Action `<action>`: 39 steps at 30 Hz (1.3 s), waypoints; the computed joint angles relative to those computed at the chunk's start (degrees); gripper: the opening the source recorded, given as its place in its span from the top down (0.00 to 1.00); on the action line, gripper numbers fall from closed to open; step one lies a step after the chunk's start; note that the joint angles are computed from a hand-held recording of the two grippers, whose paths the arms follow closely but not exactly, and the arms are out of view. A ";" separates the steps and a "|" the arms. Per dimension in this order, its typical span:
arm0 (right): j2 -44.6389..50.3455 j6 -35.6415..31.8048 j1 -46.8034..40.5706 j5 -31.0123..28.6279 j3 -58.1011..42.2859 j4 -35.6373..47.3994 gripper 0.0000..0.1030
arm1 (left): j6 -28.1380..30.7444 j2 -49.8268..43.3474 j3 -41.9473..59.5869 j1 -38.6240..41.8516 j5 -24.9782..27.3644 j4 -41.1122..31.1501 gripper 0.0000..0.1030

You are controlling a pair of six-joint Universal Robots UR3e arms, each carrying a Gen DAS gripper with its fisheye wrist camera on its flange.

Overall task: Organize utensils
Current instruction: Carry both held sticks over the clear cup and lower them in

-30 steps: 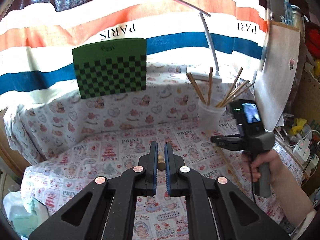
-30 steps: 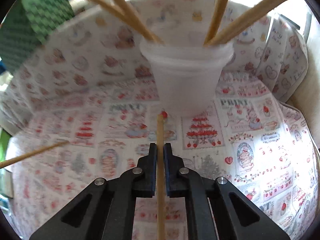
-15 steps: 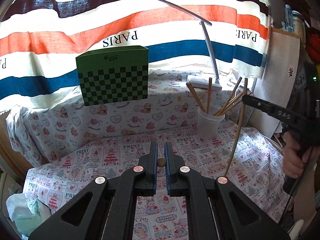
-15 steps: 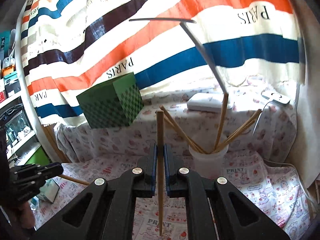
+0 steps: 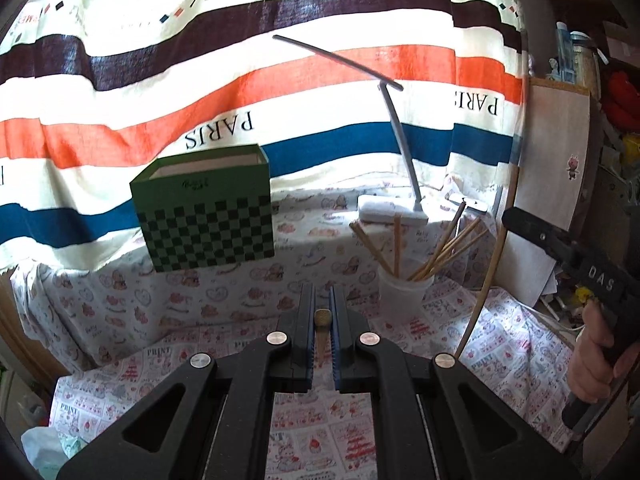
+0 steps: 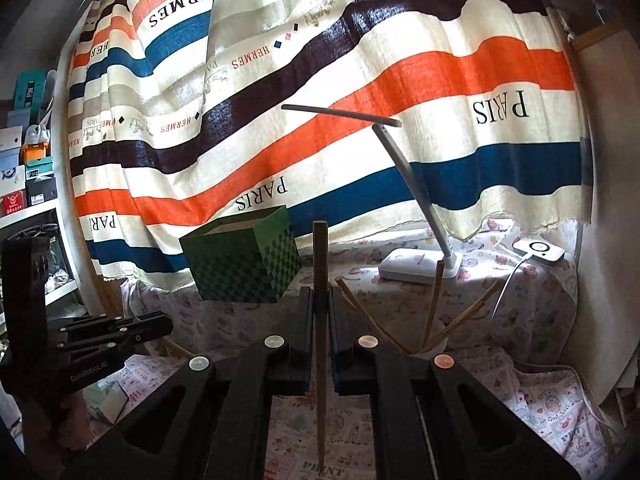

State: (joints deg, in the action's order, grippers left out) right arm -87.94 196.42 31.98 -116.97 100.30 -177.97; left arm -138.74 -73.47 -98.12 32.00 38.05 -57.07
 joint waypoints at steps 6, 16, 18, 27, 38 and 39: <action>-1.40 -0.05 -1.22 0.87 1.72 -1.91 0.92 | -5.41 -3.60 3.60 -4.80 2.30 5.15 0.95; -3.03 -2.45 -6.02 3.72 -1.81 -0.38 0.92 | -12.13 -12.24 16.50 -13.91 5.44 7.14 0.95; -3.48 -2.33 -7.50 4.90 -2.10 -0.92 0.92 | -13.13 -13.68 19.11 -15.39 5.84 7.10 0.95; -5.26 -0.23 -14.88 11.17 -2.18 -0.45 0.92 | -18.50 -20.56 30.15 -20.72 6.45 7.01 0.95; -4.92 -1.23 -21.03 17.55 -5.09 2.03 0.92 | -22.29 -28.60 44.31 -26.03 8.12 4.06 0.95; -4.49 -1.65 -21.14 17.30 -5.70 2.13 0.92 | -22.68 -29.03 44.99 -26.55 8.72 4.56 0.95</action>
